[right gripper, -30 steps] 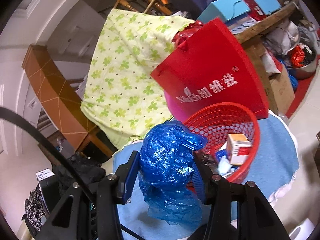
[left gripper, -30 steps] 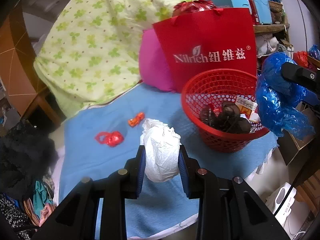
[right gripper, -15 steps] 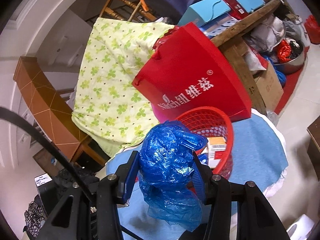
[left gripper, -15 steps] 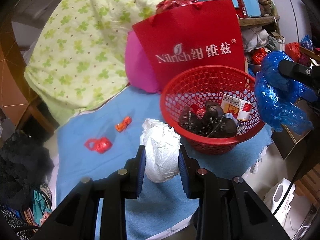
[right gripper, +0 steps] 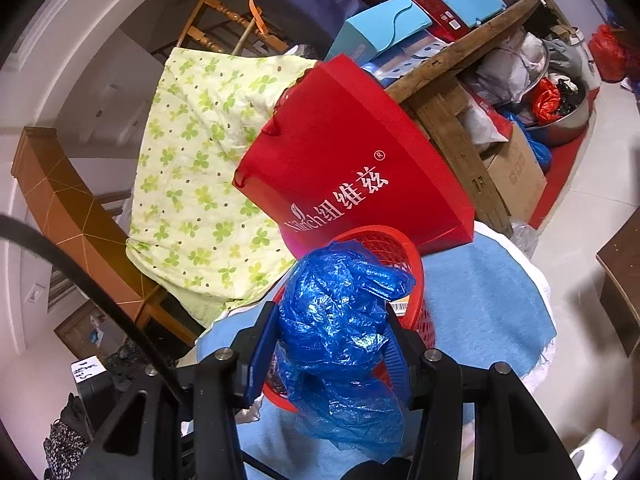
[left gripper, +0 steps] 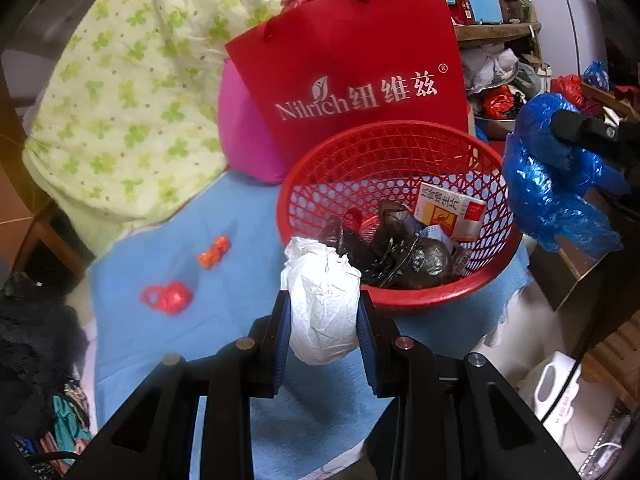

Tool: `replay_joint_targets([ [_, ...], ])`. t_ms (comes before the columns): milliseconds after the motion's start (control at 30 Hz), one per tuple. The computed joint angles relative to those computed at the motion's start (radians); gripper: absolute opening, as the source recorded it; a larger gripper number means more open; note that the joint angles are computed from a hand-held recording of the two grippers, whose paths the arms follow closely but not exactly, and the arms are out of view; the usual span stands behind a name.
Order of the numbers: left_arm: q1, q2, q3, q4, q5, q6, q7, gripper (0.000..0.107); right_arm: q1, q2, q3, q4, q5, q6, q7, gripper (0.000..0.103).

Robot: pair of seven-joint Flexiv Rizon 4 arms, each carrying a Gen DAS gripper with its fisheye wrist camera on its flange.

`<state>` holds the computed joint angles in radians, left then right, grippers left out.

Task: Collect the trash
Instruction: 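Lower both tools into the red wastebasket and open them to drop the items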

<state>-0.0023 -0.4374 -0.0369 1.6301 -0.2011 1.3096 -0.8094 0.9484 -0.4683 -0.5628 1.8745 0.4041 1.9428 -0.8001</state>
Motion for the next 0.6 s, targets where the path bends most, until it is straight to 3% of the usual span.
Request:
replay_joint_targets([
  [267, 0.051, -0.029, -0.090, -0.099, -0.139, -0.134, 0.083, 0.034, -0.010, -0.024, -0.017, -0.034, -0.028, -0.023, 0.017, 0.053],
  [367, 0.074, -0.052, -0.148, -0.131, -0.224, -0.143, 0.160, 0.034, -0.033, -0.034, -0.006, -0.054, -0.050, -0.029, 0.031, 0.053],
  [500, 0.069, -0.092, -0.169, -0.181, -0.283, -0.176, 0.219, 0.037, -0.044, -0.055, -0.012, -0.087, -0.072, -0.034, 0.047, 0.053],
  [600, 0.046, -0.137, -0.152, -0.229, -0.286, -0.189, 0.209, 0.051, -0.065, -0.071, -0.002, -0.112, -0.091, -0.041, 0.061, 0.054],
])
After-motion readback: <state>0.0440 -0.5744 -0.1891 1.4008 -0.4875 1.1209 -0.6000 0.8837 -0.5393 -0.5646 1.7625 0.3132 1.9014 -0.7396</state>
